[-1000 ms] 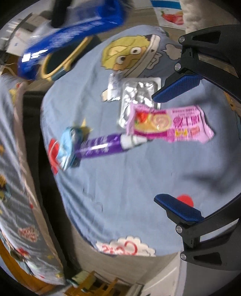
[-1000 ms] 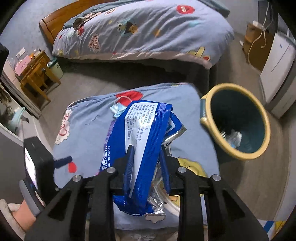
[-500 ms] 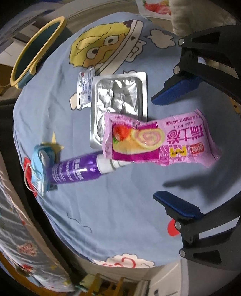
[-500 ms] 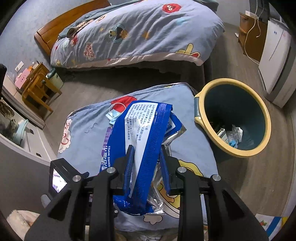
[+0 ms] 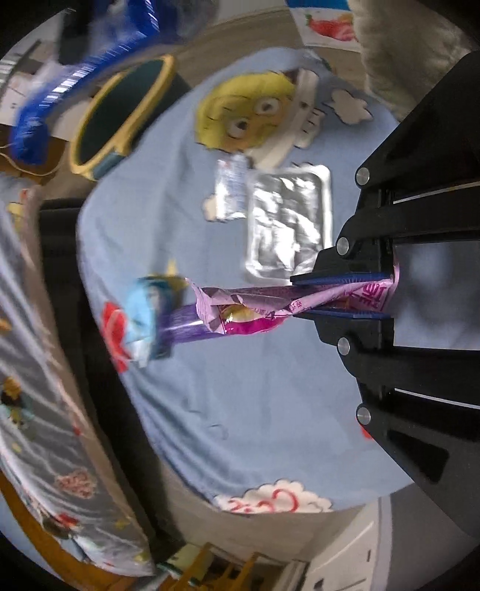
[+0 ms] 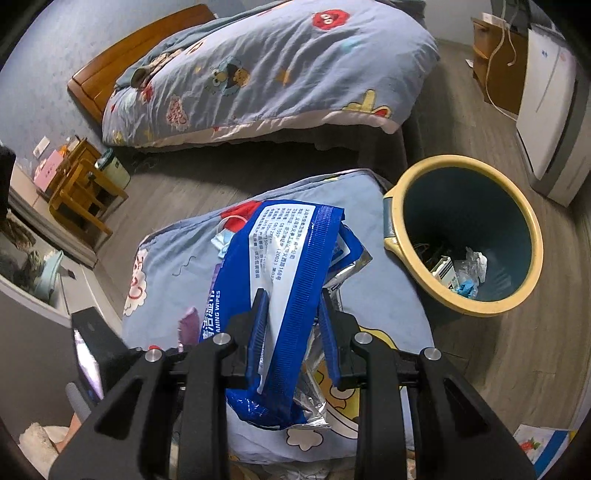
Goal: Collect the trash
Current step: 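Grasp the pink snack wrapper with the left tool while the right lifts the wipes pack, then drop the pink wrapper from the left tool while the right drops the wipes pack into the bin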
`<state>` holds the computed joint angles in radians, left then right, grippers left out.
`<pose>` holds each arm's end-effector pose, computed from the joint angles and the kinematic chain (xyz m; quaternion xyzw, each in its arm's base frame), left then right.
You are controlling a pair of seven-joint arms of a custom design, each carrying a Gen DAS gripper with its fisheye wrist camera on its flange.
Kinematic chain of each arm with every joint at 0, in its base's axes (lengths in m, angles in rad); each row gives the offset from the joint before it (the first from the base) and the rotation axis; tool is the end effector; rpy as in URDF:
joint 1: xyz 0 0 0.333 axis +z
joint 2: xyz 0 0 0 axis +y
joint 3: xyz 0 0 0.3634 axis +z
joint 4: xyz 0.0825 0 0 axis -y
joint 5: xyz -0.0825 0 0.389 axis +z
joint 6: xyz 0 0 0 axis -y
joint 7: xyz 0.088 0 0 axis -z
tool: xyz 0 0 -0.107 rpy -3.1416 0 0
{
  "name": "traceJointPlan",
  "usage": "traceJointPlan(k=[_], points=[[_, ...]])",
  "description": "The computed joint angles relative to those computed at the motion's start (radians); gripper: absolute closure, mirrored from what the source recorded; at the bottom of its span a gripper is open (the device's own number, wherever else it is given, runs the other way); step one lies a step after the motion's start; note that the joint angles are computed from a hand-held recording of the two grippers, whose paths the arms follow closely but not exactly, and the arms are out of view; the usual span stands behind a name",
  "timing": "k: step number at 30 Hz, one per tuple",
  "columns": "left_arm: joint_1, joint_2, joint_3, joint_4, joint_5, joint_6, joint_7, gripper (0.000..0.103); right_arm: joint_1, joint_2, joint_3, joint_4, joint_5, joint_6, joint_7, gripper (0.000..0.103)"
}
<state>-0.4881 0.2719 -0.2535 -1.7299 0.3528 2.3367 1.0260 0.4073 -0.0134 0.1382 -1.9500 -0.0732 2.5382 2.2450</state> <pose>0.5188 -0.4434 0.5070 -0.5500 0.8096 -0.1530 0.1365 0.5152 0.3143 0.5969 -0.6473 0.7018 -0.0809 0.2863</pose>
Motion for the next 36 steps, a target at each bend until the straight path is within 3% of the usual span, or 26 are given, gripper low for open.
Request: traceJointPlan(k=[8,14,23,36], points=[[-0.010,-0.007,-0.005,0.034,-0.003,0.102,-0.030,0.091,-0.041,-0.043,-0.025,-0.040,0.030,0.018,-0.024,0.076],[-0.021,0.023,-0.003,0.092,-0.016,0.106,-0.024,0.091,-0.070,-0.064,-0.040,-0.062,0.061,0.016,-0.072,0.076],[-0.062,0.113,0.012,0.233,-0.015,0.055,-0.012,0.091,-0.113,-0.066,-0.062,-0.062,0.092,0.017,-0.157,0.076],[-0.151,0.318,0.044,0.559,-0.015,-0.065,0.043,0.091,-0.164,-0.058,-0.087,-0.094,0.160,0.028,-0.194,0.076]])
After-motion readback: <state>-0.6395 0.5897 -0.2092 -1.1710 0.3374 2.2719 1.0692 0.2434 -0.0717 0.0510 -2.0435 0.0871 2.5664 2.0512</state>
